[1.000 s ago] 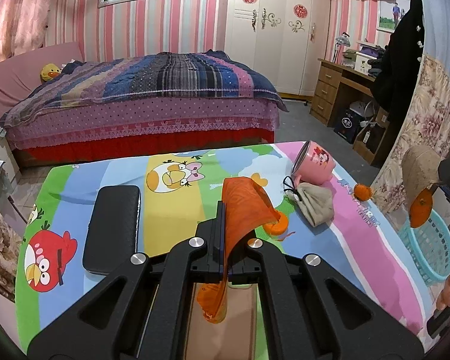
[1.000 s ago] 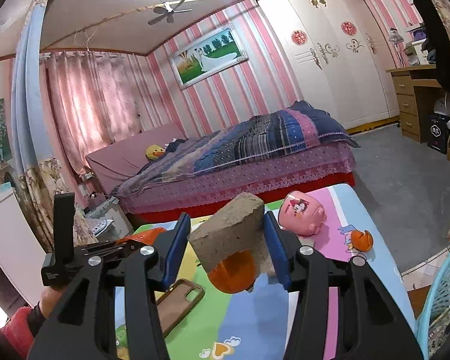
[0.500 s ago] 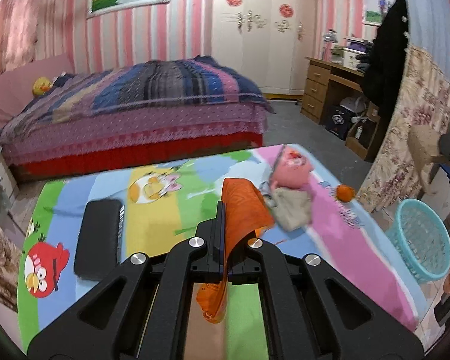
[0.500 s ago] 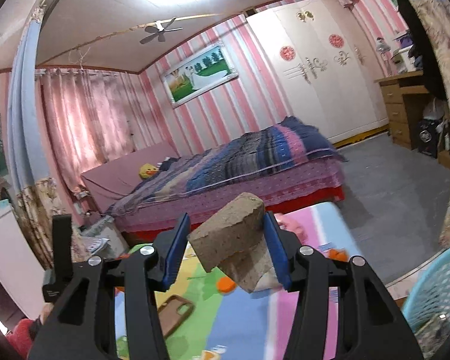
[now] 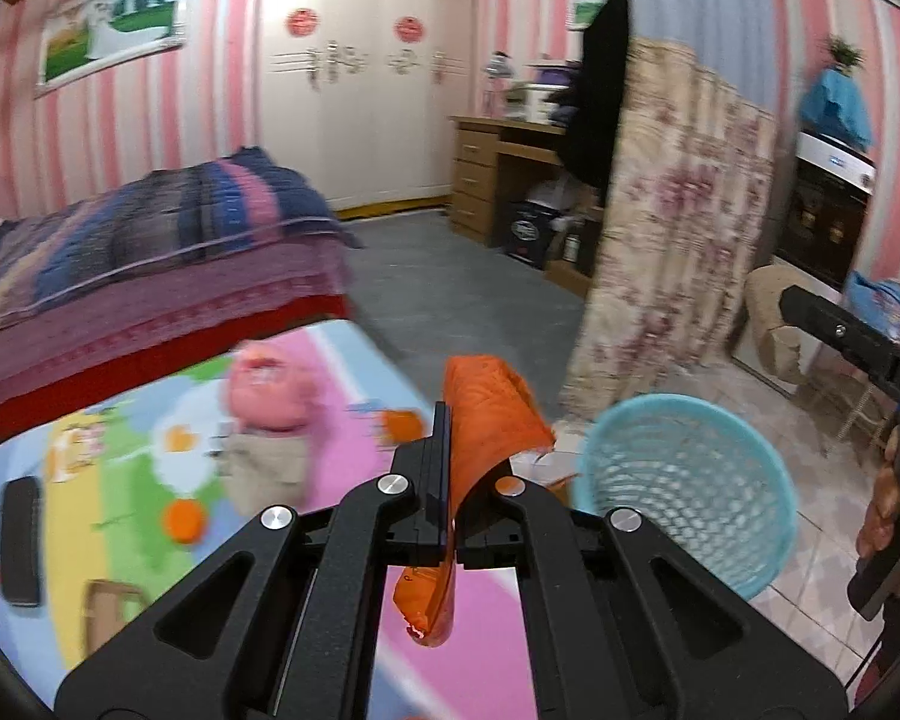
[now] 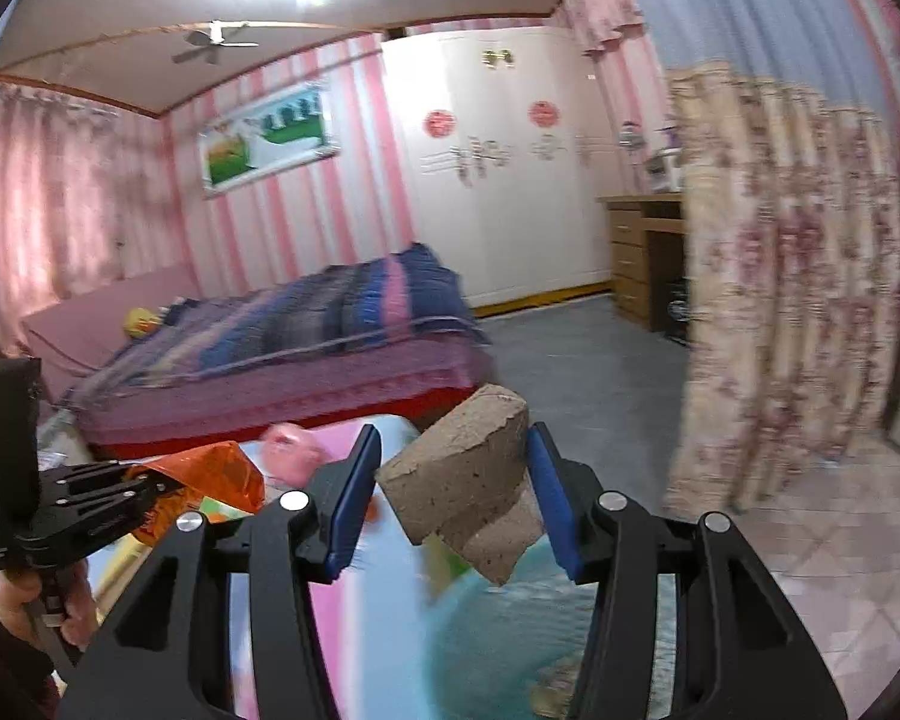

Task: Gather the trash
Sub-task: 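Carry both items over the blue basket and open both tools to drop them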

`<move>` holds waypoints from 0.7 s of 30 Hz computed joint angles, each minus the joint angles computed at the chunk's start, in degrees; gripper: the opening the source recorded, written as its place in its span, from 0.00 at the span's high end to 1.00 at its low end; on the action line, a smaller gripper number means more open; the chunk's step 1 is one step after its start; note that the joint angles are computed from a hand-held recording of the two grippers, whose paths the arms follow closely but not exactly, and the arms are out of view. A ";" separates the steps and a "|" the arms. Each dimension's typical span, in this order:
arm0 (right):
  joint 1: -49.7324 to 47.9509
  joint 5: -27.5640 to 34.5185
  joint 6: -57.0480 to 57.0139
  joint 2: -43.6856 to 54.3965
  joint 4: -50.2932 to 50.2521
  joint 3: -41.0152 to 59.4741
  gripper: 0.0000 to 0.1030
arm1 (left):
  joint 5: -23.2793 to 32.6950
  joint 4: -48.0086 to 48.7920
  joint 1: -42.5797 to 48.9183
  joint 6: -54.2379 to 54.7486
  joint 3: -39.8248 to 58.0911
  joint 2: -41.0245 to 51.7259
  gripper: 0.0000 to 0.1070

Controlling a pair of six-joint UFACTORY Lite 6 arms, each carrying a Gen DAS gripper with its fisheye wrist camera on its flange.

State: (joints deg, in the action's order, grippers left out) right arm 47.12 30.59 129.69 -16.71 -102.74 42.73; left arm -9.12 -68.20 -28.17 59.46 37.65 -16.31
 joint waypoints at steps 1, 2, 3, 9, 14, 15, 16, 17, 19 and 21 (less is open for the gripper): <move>-1.38 -0.23 -0.82 -2.94 0.42 -2.93 0.51 | -1.26 1.80 -2.30 -3.11 0.86 1.96 1.00; -2.40 -0.59 -1.51 -4.11 0.73 -3.99 0.51 | -2.13 3.92 -3.96 -6.11 1.56 3.75 1.00; -3.75 -0.89 -2.02 -5.83 0.89 -5.89 0.51 | -2.70 5.39 -5.38 -8.32 2.19 5.32 1.00; -9.42 -2.46 3.32 -10.91 -4.01 -14.65 0.51 | -8.09 12.21 -15.15 -18.36 9.44 20.31 1.00; -13.46 -3.43 6.56 -12.94 -7.21 -20.45 0.51 | -9.10 18.59 -18.09 -25.05 14.34 29.49 1.00; -14.28 -3.72 7.36 -13.22 -8.07 -21.21 0.51 | -8.99 18.87 -18.48 -25.44 15.57 31.06 1.00; -15.98 -4.72 8.55 -14.25 -9.48 -22.50 0.51 | -8.61 21.20 -18.57 -27.67 16.31 32.24 1.00; -16.11 -4.72 8.81 -14.88 -9.42 -23.24 0.51 | -8.17 22.63 -18.64 -28.99 17.14 33.26 1.00; -17.70 -5.71 11.01 -15.37 -11.62 -24.12 0.51 | -7.67 21.85 -18.74 -27.97 18.49 34.57 0.93; -18.73 -6.59 12.73 -16.08 -13.13 -24.95 0.51 | -7.76 20.04 -19.00 -26.11 19.25 35.33 0.70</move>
State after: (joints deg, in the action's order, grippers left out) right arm 28.39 24.00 142.42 -32.79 -115.87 17.78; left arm -16.88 -48.16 -47.17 33.35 56.90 19.02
